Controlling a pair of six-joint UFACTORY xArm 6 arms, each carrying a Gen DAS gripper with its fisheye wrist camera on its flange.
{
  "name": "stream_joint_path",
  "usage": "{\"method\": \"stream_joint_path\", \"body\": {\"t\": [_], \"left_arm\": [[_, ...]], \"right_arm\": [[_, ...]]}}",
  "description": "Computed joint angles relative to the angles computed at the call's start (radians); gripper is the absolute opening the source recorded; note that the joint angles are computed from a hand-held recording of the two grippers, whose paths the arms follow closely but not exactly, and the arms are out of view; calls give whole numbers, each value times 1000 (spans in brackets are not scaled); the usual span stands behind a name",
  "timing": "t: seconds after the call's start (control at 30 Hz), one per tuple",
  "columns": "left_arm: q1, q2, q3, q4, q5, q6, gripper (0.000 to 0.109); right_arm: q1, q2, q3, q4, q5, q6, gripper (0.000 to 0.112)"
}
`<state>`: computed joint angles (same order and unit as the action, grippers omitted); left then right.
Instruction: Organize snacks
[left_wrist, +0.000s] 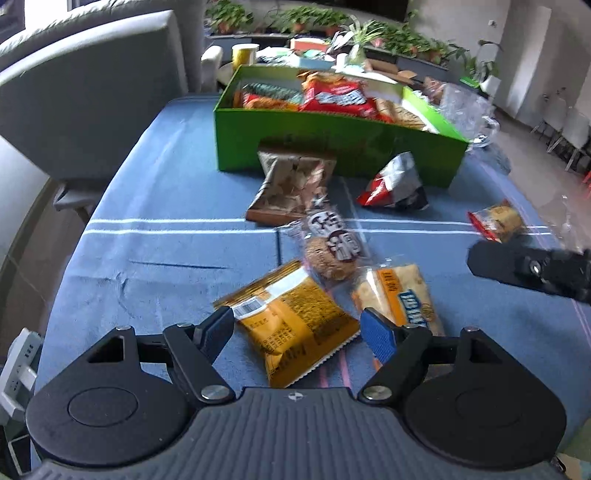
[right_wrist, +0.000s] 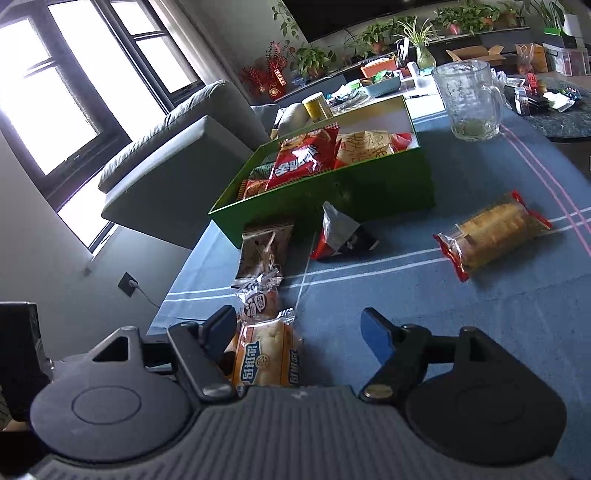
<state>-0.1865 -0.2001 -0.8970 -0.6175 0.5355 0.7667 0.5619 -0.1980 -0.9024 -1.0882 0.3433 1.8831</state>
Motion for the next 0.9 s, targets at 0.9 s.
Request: {"method": "stream_joint_path", "body": {"t": [0.9], "left_arm": [[14, 16, 21, -229, -98, 238, 51]], "right_arm": [[48, 95, -61, 190, -20, -228, 69]]}}
